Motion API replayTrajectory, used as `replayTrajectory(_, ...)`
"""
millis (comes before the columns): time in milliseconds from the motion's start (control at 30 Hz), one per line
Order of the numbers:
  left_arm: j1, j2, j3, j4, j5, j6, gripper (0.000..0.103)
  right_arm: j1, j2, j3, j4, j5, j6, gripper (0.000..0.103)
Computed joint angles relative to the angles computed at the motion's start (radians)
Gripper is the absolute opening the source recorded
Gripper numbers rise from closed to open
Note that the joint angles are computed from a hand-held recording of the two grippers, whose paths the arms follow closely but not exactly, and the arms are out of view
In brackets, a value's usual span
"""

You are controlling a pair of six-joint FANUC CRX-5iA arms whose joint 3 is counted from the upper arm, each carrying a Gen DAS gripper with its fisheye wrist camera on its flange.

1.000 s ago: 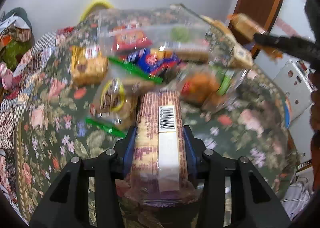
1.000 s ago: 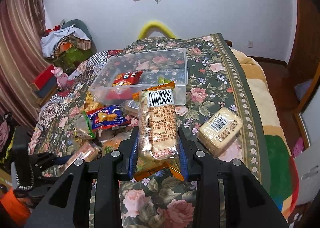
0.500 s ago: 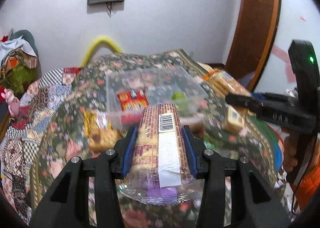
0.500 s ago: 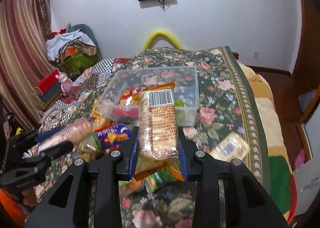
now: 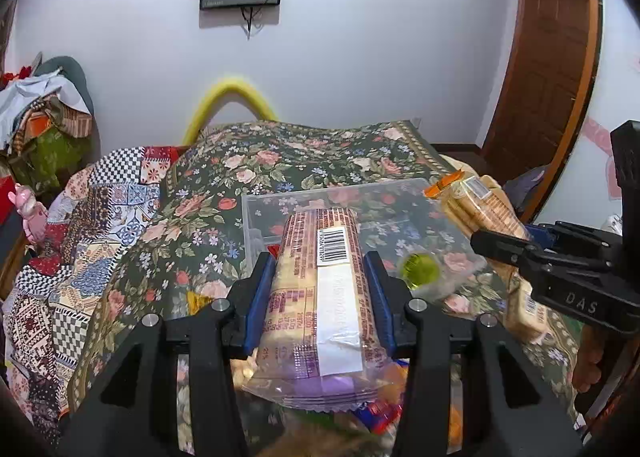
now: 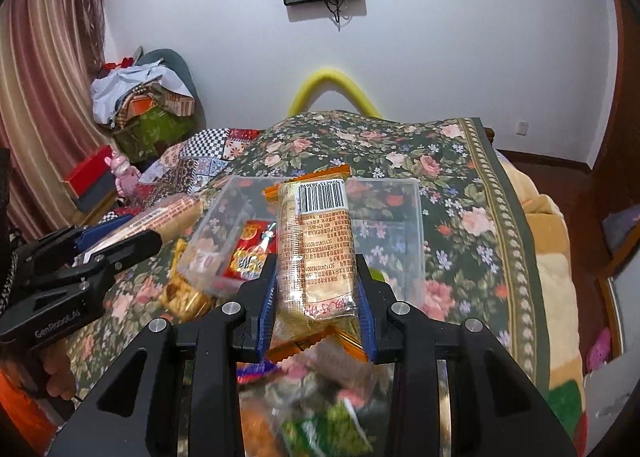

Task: Organize snacks
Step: 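Place the purple bar and biscuit pack into the clear box, open both tools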

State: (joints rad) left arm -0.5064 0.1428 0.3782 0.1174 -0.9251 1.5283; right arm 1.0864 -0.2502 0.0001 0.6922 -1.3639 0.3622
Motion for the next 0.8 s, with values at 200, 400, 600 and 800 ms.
replayTrajectory(200, 0.0, 0.11, 0.114, -0.027, -0.063, 0.002, 0.045, -0.102, 0.06, 0.048, -0.119, 0.053, 0.092, 0.031)
replayTrajectory(400, 0.005, 0.207, 0.207, -0.019, -0.129, -0.012, 0.045, -0.164, 0.12, 0.099, -0.215, 0.046, 0.178, 0.031)
replayTrajectory(600, 0.004, 0.262, 0.259, -0.022, -0.184, -0.022, 0.045, -0.193, 0.157, 0.138, -0.281, 0.026, 0.247, 0.032)
replayTrajectory(800, 0.019, 0.234, 0.217, 0.011, -0.173, -0.04, 0.047, -0.207, 0.148, 0.136, -0.316, 0.034, 0.238, 0.037)
